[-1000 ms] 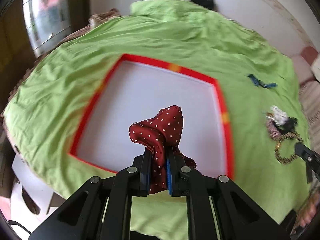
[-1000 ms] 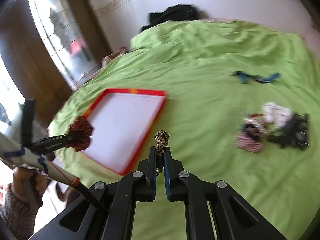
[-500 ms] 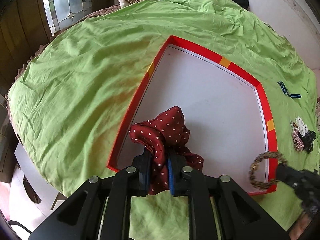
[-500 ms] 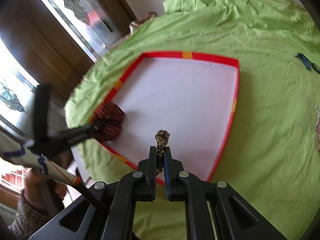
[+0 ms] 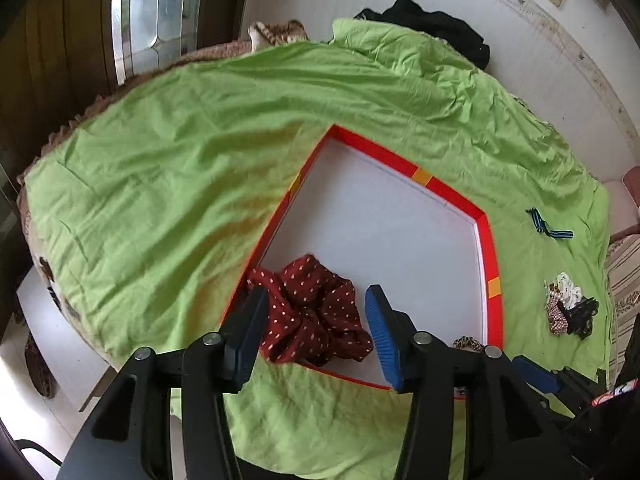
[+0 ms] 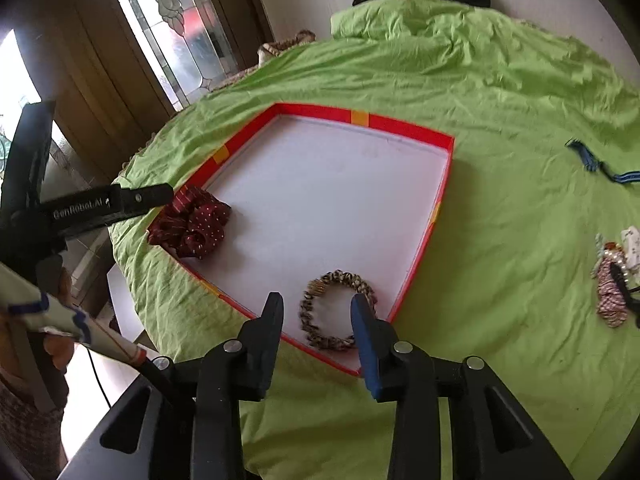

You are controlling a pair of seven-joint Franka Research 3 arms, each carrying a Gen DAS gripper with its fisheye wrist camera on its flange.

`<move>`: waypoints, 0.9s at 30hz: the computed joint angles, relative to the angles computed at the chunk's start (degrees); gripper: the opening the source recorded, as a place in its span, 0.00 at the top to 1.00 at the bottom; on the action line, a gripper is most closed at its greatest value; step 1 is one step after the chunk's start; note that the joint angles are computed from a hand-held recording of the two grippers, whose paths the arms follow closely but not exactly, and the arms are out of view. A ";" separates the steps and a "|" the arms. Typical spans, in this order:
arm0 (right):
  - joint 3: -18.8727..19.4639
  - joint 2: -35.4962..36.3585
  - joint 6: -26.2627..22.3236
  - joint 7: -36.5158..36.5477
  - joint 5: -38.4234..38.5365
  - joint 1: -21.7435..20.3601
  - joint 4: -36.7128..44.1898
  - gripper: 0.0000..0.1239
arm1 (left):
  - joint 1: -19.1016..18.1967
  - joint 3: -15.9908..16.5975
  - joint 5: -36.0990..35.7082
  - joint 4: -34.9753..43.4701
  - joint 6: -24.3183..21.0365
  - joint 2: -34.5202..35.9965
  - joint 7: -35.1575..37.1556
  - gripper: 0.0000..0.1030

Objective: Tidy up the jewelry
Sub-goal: 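Carry both items into the red-framed tray and open both tools, then move both open tools back over the jewelry pile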

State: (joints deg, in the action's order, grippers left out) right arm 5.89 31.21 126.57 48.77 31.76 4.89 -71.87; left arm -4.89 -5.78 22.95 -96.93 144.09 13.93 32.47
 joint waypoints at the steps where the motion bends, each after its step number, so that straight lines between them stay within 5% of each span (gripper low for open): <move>1: 0.13 -1.01 0.52 -0.70 0.57 -0.41 -1.31 0.69 | -0.43 0.11 0.79 0.06 -0.55 -0.38 -0.68 0.53; 11: -1.62 -13.68 5.44 -9.27 13.30 -5.93 -18.72 0.69 | -5.85 -1.79 9.95 3.16 -6.48 -1.80 -4.94 0.51; 27: -10.09 -28.67 28.61 -14.65 27.18 -10.35 -40.68 0.63 | -18.81 -4.52 14.24 22.93 -7.54 9.92 2.11 0.46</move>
State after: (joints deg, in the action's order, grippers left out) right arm -4.20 2.55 155.18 34.12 58.94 -5.46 -112.56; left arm -23.70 -10.31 37.19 -74.00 136.55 23.85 34.58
